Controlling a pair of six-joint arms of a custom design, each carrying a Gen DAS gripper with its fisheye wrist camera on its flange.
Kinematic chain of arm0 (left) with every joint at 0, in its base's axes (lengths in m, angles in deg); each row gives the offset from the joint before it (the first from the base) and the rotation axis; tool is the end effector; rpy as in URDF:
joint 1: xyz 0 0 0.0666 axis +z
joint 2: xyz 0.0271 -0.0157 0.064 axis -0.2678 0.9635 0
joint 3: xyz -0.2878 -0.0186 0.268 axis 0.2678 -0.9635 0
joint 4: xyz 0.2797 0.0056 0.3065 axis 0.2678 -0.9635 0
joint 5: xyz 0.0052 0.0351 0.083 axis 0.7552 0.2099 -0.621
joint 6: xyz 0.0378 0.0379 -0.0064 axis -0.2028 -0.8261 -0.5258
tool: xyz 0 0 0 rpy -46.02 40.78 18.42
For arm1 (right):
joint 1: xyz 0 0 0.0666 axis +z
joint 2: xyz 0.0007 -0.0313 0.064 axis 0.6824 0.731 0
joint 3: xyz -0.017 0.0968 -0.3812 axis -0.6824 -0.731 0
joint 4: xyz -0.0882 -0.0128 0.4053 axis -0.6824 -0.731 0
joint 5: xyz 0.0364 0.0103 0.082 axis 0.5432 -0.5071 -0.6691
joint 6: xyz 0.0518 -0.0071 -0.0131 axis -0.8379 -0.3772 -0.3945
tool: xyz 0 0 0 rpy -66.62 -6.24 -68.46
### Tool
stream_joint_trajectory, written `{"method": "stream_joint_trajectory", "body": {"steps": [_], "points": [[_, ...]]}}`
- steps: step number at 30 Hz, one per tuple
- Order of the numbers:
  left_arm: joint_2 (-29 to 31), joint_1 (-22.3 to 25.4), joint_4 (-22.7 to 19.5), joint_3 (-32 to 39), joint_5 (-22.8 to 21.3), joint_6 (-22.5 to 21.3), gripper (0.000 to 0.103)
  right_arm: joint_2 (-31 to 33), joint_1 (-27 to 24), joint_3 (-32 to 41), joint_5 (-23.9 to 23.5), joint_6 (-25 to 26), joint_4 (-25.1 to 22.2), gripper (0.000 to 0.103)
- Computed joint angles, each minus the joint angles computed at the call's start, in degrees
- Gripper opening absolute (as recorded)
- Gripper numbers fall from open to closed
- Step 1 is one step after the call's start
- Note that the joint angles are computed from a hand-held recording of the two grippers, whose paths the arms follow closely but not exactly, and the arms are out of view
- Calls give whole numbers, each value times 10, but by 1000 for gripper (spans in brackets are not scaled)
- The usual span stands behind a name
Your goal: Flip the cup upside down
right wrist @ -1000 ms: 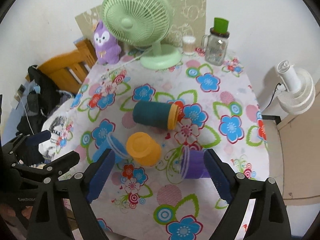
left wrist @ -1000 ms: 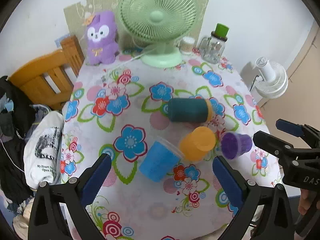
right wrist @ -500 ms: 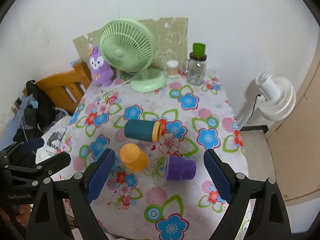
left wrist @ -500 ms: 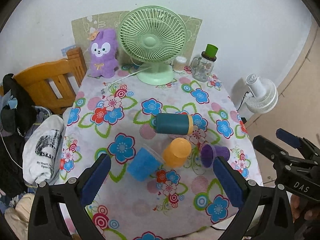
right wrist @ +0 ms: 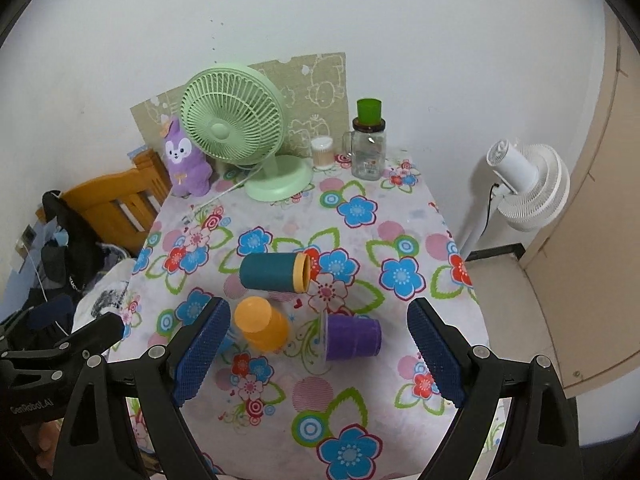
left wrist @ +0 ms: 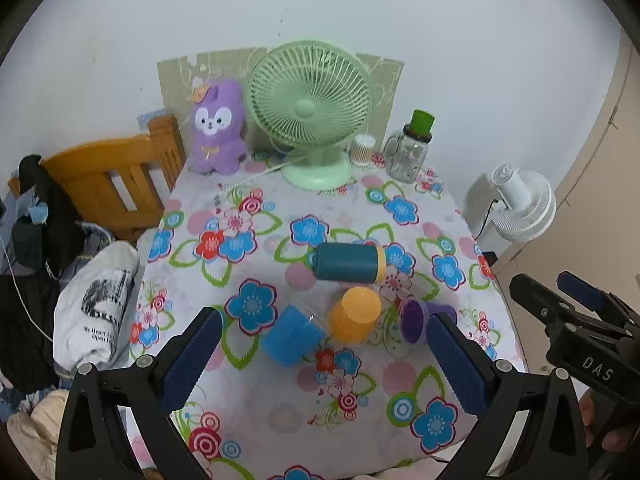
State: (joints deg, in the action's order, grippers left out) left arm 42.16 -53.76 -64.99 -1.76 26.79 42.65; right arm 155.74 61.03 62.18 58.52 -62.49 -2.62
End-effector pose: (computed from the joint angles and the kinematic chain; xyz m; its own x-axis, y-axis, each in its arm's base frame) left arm 0.3676 -0.2737 0.4612 -0.7805 -0.1389 -0.6095 -0.0911 0.9899 -0.1090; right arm 0.3975 0.1284 0.4590 -0.7473 -0.0790 -0.6598 -0.1885 0.9773 0.0965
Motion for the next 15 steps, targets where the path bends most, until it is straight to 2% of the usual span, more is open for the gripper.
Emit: {"method": "stream_joint_trajectory", "body": {"steps": [11,15], "points": [[3,-3,13,10,-15,-20,103,-11,4,1,19,0,18,92],[12,-10,-3,22,-47,-30,103,-14,8,0,26,3,20,92]]}}
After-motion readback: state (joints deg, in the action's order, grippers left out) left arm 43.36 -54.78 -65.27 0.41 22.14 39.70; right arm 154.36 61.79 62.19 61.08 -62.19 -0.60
